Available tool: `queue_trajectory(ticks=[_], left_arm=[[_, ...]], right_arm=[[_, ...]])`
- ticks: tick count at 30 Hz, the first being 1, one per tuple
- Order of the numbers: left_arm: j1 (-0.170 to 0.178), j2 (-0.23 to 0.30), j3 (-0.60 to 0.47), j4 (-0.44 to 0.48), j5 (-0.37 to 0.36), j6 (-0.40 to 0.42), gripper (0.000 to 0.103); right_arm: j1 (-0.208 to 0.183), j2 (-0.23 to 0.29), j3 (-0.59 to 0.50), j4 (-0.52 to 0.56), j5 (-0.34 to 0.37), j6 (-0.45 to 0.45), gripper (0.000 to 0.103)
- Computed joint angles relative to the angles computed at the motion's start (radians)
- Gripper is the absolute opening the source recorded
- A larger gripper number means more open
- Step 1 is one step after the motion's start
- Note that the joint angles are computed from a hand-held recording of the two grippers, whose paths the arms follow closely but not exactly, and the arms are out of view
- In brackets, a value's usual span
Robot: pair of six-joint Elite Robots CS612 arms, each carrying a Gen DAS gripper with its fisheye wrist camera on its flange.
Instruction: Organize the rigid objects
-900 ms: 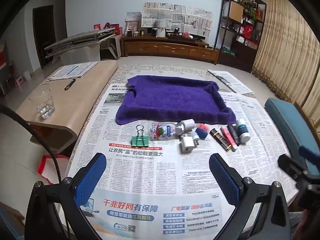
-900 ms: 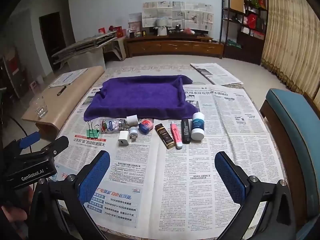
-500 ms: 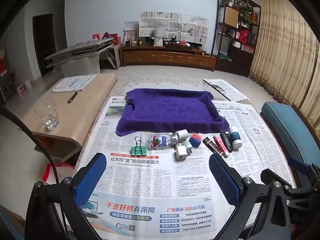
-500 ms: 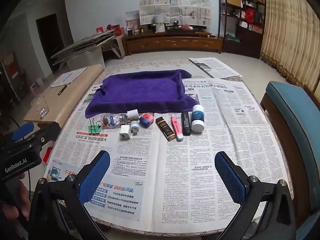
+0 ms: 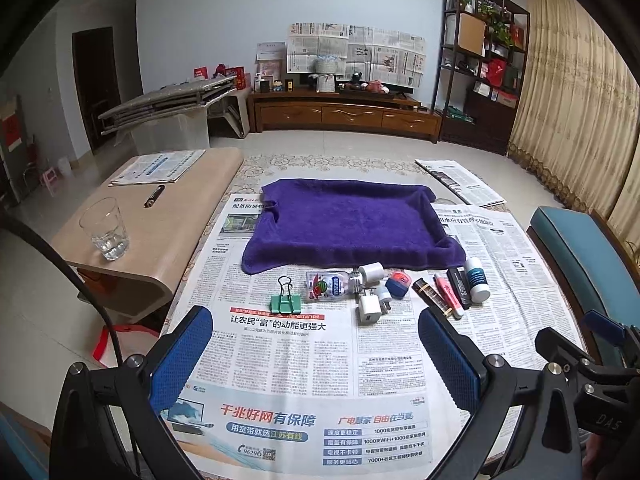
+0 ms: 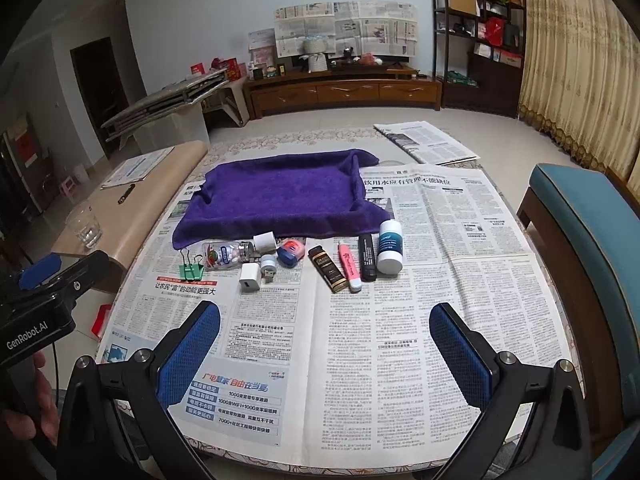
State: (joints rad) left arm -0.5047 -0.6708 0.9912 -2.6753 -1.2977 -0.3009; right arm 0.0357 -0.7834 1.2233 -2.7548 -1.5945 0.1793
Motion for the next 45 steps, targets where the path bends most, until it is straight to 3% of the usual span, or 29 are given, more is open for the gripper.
queue_trajectory(ticks=[10, 16, 45], left_arm=[[0.000, 0.015, -0.016, 0.016, -0.010, -0.001, 0.103], [-0.007, 0.020, -0.011, 0.012, 0.031, 0.015, 0.103], [-0.006, 0.003, 0.023, -0.008, 0.029, 0.023, 0.103]], right_arm=[[-0.002, 0.005, -0.004, -0.004, 0.002, 0.007, 0.103], [0.000, 0.010, -0.007, -0.006, 0.002, -0.008, 0.103], [0.000, 0.003, 0.006, 0.003, -0.018, -0.007, 0.103]])
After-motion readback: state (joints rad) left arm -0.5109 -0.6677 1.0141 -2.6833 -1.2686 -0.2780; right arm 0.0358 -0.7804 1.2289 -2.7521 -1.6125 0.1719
